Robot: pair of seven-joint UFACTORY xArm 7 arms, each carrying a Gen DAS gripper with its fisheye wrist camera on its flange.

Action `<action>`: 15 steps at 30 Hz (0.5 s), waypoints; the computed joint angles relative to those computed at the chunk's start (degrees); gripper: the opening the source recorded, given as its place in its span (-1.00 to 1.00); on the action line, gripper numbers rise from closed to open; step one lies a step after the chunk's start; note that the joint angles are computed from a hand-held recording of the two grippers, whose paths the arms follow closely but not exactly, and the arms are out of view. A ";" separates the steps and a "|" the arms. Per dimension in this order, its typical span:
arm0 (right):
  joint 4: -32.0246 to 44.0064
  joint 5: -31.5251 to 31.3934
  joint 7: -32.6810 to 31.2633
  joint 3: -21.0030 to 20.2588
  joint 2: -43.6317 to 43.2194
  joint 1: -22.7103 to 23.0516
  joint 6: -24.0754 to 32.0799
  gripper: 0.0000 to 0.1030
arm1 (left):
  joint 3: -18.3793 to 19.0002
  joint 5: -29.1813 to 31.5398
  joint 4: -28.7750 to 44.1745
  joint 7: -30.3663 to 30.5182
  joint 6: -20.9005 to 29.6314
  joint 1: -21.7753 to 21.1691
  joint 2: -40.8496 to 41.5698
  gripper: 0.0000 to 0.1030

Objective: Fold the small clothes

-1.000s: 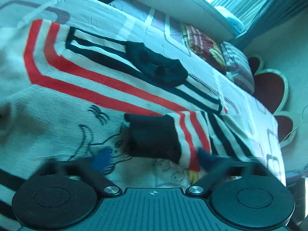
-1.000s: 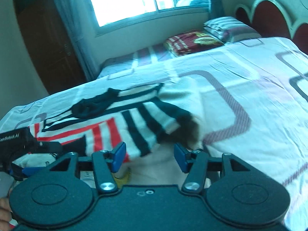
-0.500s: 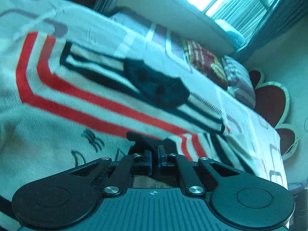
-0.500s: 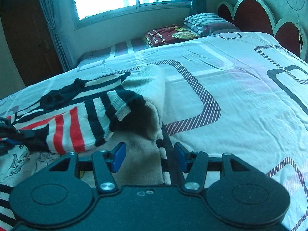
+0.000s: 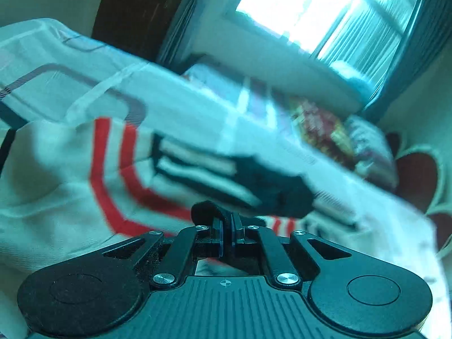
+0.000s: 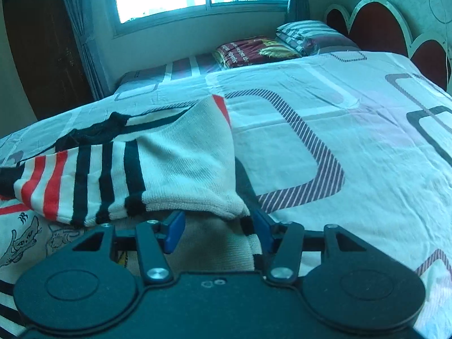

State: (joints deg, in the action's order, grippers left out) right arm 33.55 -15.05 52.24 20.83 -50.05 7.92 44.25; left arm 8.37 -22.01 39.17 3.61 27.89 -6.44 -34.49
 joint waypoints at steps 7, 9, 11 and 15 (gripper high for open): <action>-0.58 -2.32 2.05 0.96 -1.76 -2.76 -0.20 -0.28 | -0.10 0.51 -1.34 0.35 -1.52 0.58 1.95 -0.90; -0.36 -3.80 1.55 1.46 -1.18 -3.47 -0.24 -0.24 | -0.42 0.88 -1.33 0.09 -1.90 0.87 1.93 -0.90; -1.23 -1.49 1.15 -1.00 -0.72 -1.87 -1.30 -0.69 | -2.09 3.15 -2.23 -1.66 -0.13 2.57 1.10 -0.90; -3.71 0.64 3.32 -1.86 -3.16 -1.65 -1.41 -0.70 | -2.18 5.23 -4.73 -0.76 0.79 2.71 -1.59 -0.90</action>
State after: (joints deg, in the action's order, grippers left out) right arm 29.83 -14.41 55.56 18.97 -53.21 6.26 42.84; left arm 6.19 -16.78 34.44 2.85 28.68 -3.73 -36.09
